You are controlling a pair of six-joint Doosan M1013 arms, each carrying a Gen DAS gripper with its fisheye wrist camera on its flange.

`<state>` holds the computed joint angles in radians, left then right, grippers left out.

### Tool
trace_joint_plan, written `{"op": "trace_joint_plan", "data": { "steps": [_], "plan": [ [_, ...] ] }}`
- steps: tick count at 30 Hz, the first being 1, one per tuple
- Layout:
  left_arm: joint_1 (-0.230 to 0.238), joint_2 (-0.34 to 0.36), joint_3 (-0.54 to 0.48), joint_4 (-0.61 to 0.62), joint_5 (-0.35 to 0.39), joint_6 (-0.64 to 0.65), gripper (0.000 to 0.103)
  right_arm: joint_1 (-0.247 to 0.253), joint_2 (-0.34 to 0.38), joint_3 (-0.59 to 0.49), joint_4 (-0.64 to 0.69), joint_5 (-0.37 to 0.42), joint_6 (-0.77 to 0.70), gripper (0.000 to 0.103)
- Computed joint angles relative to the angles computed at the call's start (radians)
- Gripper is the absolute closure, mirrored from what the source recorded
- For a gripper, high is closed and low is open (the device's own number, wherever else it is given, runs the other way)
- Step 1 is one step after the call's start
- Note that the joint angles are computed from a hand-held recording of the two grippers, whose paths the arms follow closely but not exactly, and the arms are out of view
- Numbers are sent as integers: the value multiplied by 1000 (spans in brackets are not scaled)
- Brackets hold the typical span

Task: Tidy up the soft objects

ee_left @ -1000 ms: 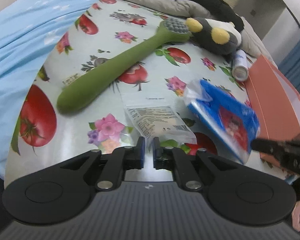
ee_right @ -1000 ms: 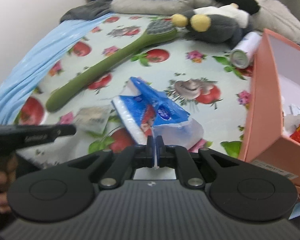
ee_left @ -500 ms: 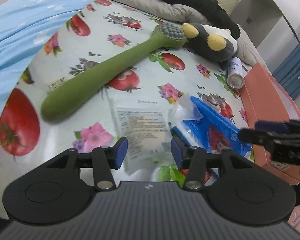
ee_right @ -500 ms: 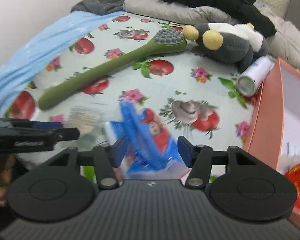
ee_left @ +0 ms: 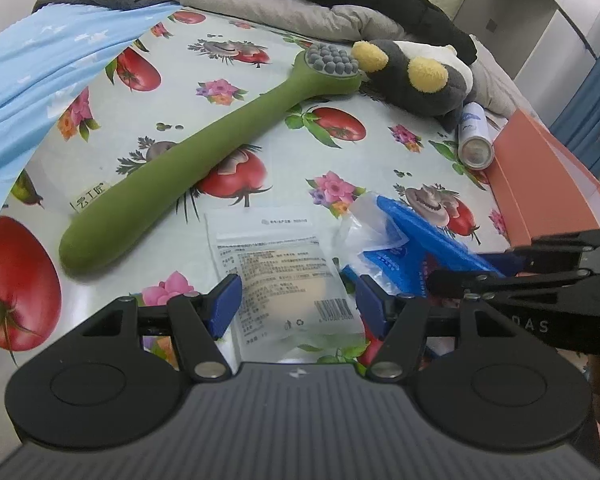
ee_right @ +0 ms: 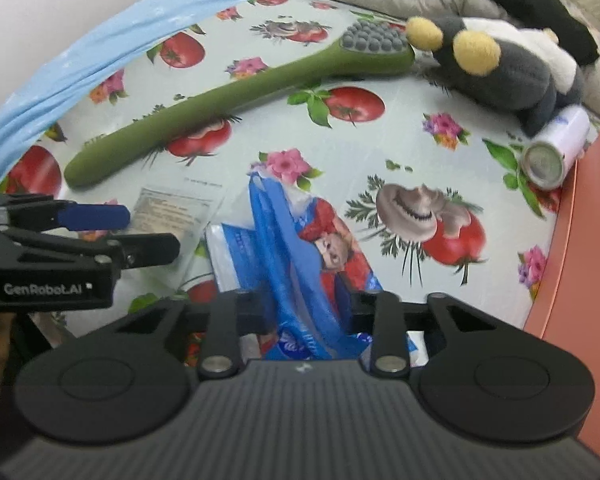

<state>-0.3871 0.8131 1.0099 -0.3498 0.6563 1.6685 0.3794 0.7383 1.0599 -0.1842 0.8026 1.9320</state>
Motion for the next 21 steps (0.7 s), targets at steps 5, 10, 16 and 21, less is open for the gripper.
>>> {"op": "trace_joint_plan", "data": {
  "steps": [5, 10, 16, 21],
  "plan": [
    [-5, 5, -9, 33, -4, -28, 28, -2, -12, 15, -23, -11, 68, 92],
    [-10, 9, -17, 63, -1, -45, 28, 2, -20, 20, -107, -4, 193, 92],
    [-21, 18, -32, 121, 4, -69, 28, 12, -20, 23, -185, 19, 303, 92],
    [-29, 28, -48, 171, 19, -96, 28, 15, -16, 29, -187, 32, 347, 92]
  ]
}}
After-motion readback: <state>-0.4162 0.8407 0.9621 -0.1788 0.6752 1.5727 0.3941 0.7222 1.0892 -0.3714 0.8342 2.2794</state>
